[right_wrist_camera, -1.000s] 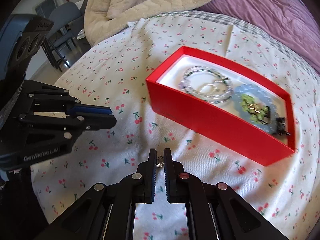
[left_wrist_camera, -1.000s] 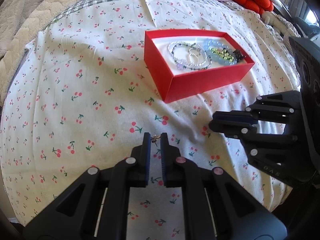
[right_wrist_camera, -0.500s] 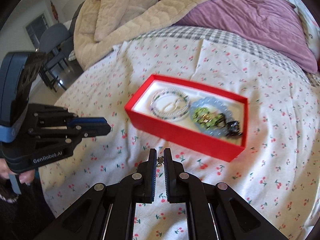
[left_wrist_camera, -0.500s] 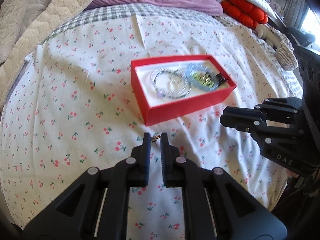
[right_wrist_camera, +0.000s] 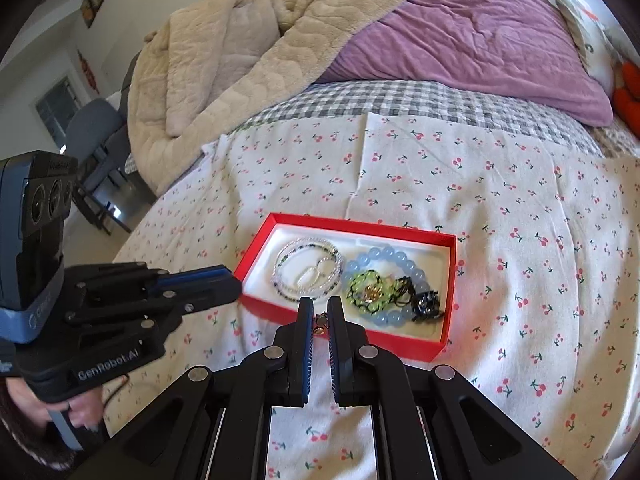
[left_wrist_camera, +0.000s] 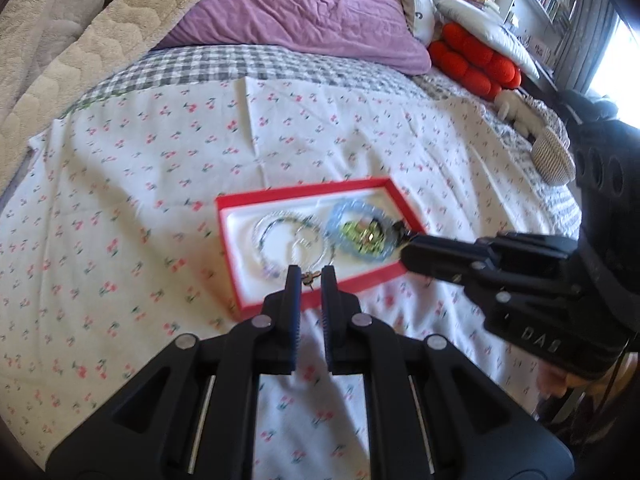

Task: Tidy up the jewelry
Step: 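Carry both earrings into the red box and open both grippers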

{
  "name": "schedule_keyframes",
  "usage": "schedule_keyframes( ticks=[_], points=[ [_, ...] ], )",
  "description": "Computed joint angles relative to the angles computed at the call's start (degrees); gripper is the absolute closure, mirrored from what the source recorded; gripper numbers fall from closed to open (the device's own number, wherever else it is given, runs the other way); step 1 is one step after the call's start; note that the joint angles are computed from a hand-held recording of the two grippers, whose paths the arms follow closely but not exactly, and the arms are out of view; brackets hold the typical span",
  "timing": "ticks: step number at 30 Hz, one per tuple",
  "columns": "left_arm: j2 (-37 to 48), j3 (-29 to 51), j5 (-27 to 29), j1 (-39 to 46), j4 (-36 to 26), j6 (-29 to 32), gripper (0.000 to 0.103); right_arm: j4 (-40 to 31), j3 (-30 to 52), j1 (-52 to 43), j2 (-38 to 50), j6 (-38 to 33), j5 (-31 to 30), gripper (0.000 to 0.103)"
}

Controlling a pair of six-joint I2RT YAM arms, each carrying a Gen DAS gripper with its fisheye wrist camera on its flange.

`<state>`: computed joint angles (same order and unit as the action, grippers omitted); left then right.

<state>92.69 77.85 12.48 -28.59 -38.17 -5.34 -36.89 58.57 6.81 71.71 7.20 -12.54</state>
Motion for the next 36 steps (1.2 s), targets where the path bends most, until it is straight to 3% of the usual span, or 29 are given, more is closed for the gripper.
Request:
schedule_keyframes(
  ticks=[16,20,21,28,31,34,36],
  points=[
    [9.34,3.78,0.84,-1.16,6.48,-4.08,0.092,5.57,1.71,-6.81,9.58,3.42,-6.79,0.096],
    [10.12,4.32,-0.62,-1.81,6.85,-3.74,0.091,5.73,2.27,-7.88,10.77,4.29,-8.68,0.09],
    [10.44,4.68,-0.74,-1.75,6.59,-3.51,0.089,5.36,2.62,-8.24,11.18,4.72,-9.34,0.085],
    [10.41,5.48,-3.64,-2.59,4.65,-1.48,0.063,2.89,3.74,-8.65,11.28,4.92,-9.28,0.083],
    [8.92,4.91,-5.32,-2.99,3.74,-0.22,0.057,1.63,3.94,-8.35,9.88,4.14,-8.57,0.077],
    [7.24,4.21,-7.04,-3.31,2.53,-0.22,0.047,0.61,3.49,-8.2,7.49,3.74,-7.8,0.049],
    [5.56,3.24,-8.47,-3.61,1.86,-0.63,0.042,0.48,2.69,-8.17,5.34,3.7,-7.2,0.044]
  ],
)
